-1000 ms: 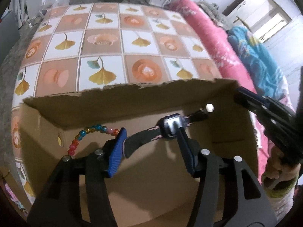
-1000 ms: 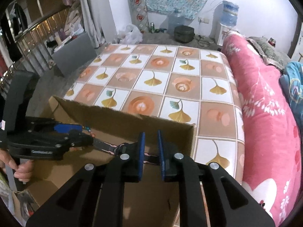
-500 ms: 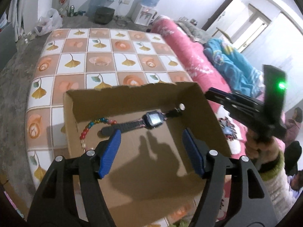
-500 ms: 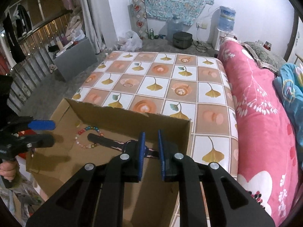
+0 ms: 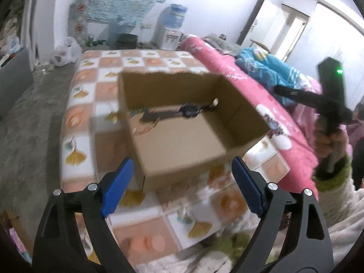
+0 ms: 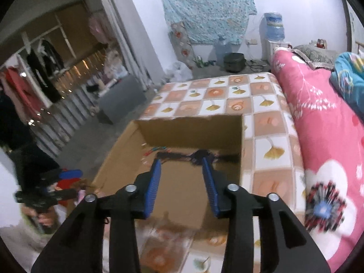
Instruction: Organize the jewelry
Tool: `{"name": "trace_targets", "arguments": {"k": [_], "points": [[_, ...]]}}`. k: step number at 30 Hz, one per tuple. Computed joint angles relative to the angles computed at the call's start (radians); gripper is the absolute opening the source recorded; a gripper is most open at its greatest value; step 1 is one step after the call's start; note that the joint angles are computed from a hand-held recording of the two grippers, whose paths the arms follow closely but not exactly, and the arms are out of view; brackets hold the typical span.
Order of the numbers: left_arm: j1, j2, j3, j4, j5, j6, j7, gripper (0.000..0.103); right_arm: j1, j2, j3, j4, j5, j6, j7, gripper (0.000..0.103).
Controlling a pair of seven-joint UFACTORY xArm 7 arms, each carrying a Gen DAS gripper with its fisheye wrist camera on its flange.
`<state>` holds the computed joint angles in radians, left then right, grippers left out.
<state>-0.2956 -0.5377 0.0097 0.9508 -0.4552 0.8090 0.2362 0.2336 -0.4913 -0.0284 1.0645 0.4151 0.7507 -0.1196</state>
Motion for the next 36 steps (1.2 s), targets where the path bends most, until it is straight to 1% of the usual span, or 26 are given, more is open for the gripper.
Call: {"name": "trace_targets", "arguments": {"k": [2, 4, 6, 9, 10, 12, 14, 16, 17, 18, 19, 21, 22, 25, 27, 28, 30, 32, 33, 36], "points": [[0.015, -0.062, -0.022, -0.094, 0.013, -0.035, -0.030, 0.085, 0.013, -0.087, 0.008, -0.093, 0.019, -0.020, -0.002, 0.050], [0.020, -0.090, -0.039, -0.159, 0.032, -0.034, -0.070, 0.086, 0.023, -0.161, 0.023, -0.178, 0.016, -0.028, 0.010, 0.051], [0.019, -0.106, -0.059, -0.208, 0.061, -0.036, -0.100, 0.086, 0.013, -0.223, 0.064, -0.262, -0.023, -0.020, 0.058, 0.051], [0.024, -0.111, -0.112, -0.268, 0.128, -0.069, -0.164, 0.086, 0.019, -0.268, 0.098, -0.353, -0.056, 0.008, 0.137, 0.051], [0.021, -0.109, -0.117, -0.279, 0.147, -0.074, -0.176, 0.086, 0.022, -0.275, 0.103, -0.374, -0.062, 0.008, 0.163, 0.051], [0.004, -0.095, -0.132, -0.302, 0.175, -0.096, -0.197, 0.086, 0.053, -0.282, 0.085, -0.423, -0.030, -0.007, 0.199, 0.051], [-0.002, -0.080, -0.140, -0.310, 0.201, -0.115, -0.226, 0.086, 0.070, -0.273, 0.074, -0.441, -0.010, -0.030, 0.229, 0.051], [-0.021, -0.073, -0.126, -0.318, 0.202, -0.146, -0.230, 0.086, 0.097, -0.248, 0.054, -0.441, 0.016, -0.070, 0.230, 0.048], [-0.027, -0.071, -0.119, -0.319, 0.203, -0.156, -0.232, 0.086, 0.115, -0.226, 0.043, -0.430, 0.031, -0.092, 0.222, 0.044], [-0.027, -0.074, -0.118, -0.324, 0.207, -0.169, -0.240, 0.086, 0.131, -0.208, 0.031, -0.420, 0.045, -0.109, 0.209, 0.043], [-0.023, -0.076, -0.117, -0.328, 0.215, -0.188, -0.248, 0.086, 0.162, -0.176, 0.009, -0.402, 0.077, -0.134, 0.183, 0.043], [-0.015, -0.078, -0.116, -0.333, 0.229, -0.217, -0.267, 0.086, 0.224, -0.109, -0.024, -0.360, 0.150, -0.158, 0.131, 0.037], [-0.005, -0.074, -0.116, -0.332, 0.239, -0.236, -0.281, 0.086, 0.234, -0.085, -0.023, -0.345, 0.170, -0.161, 0.116, 0.037], [0.031, -0.046, -0.121, -0.311, 0.279, -0.284, -0.324, 0.086, 0.231, -0.011, -0.001, -0.302, 0.197, -0.169, 0.101, 0.034], [0.050, -0.023, -0.121, -0.294, 0.306, -0.309, -0.343, 0.085, 0.212, 0.024, 0.015, -0.283, 0.207, -0.170, 0.117, 0.033], [0.068, -0.005, -0.127, -0.280, 0.327, -0.322, -0.360, 0.086, 0.203, 0.041, 0.018, -0.274, 0.217, -0.174, 0.126, 0.033], [0.081, 0.023, -0.129, -0.261, 0.350, -0.348, -0.381, 0.086, 0.205, 0.063, 0.008, -0.261, 0.267, -0.178, 0.114, 0.032], [0.093, 0.052, -0.130, -0.244, 0.370, -0.373, -0.400, 0.086, 0.181, 0.075, 0.033, -0.254, 0.257, -0.193, 0.134, 0.032], [0.085, 0.064, -0.121, -0.236, 0.368, -0.378, -0.396, 0.086, 0.174, 0.079, 0.044, -0.255, 0.250, -0.205, 0.141, 0.032], [0.081, 0.078, -0.107, -0.239, 0.369, -0.404, -0.393, 0.086, 0.181, 0.071, 0.044, -0.272, 0.276, -0.243, 0.134, 0.032]]}}
